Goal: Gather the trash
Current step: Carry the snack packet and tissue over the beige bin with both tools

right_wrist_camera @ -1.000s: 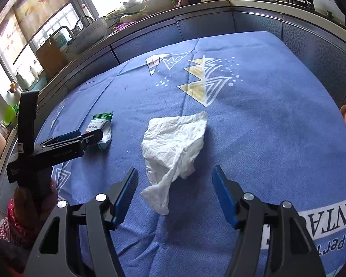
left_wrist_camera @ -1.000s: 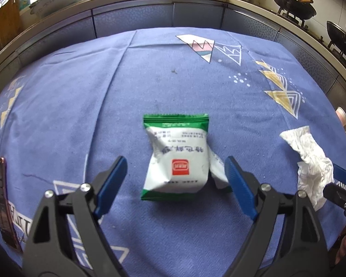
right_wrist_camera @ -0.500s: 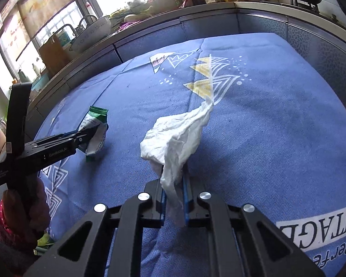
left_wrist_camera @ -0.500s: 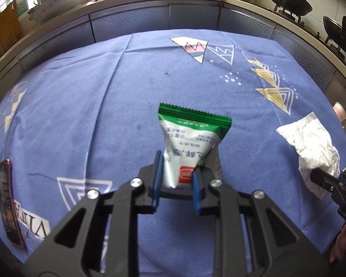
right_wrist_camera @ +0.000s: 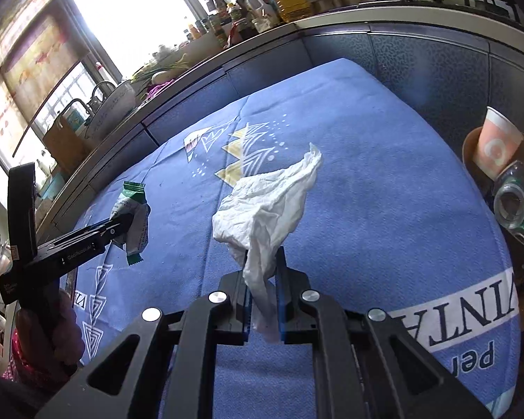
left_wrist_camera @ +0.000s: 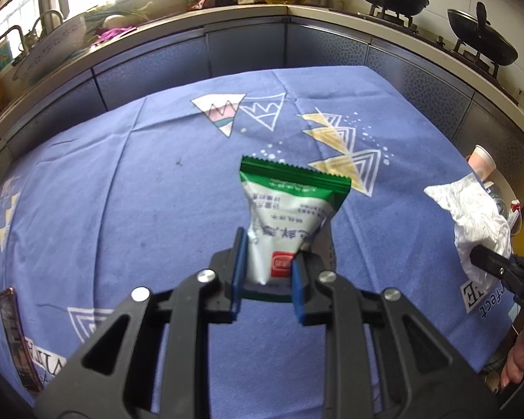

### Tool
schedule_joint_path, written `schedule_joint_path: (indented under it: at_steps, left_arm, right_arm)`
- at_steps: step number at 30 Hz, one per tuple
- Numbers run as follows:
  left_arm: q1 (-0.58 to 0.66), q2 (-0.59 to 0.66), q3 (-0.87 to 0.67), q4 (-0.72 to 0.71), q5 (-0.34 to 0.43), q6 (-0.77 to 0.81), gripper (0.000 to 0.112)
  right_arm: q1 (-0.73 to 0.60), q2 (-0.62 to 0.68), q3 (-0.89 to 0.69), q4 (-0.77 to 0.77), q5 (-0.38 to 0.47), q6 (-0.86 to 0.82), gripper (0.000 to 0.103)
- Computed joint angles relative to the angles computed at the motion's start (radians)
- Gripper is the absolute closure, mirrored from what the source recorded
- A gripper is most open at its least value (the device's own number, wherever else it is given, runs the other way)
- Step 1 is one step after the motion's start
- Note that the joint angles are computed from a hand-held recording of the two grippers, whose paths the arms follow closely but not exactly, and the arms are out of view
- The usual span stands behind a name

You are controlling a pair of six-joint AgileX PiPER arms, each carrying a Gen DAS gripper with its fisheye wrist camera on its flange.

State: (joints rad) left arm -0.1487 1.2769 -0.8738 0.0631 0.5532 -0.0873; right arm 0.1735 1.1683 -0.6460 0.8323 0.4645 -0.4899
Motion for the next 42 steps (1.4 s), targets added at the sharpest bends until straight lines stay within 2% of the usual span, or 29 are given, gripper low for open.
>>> schedule_joint_path:
  at_steps: [8,18,30,42]
  left_arm:
    - [-0.213,0.078,-0.104,0.203,0.034,-0.235,0.091]
    - [-0.416,0.201,-0.261,0.348,0.097,-0.378,0.091]
    - [-0.551,0.394,-0.531,0.347,0.175,-0.352,0.091]
    - [-0.644,0.567,-0.805,0.308,0.266,-0.284,0.091]
  right_arm:
    - [-0.245,-0.063,0.051,0.158,0.120,-0.235,0.092]
    - [-0.593,-0.066,0.081,0.300,0.319,-0.500,0.092]
    - [-0.999,0.043,0.027,0.363,0.517,-0.684,0.092]
    - [-1.262,0.160,-0.032,0.396,0.579,-0.786,0.092]
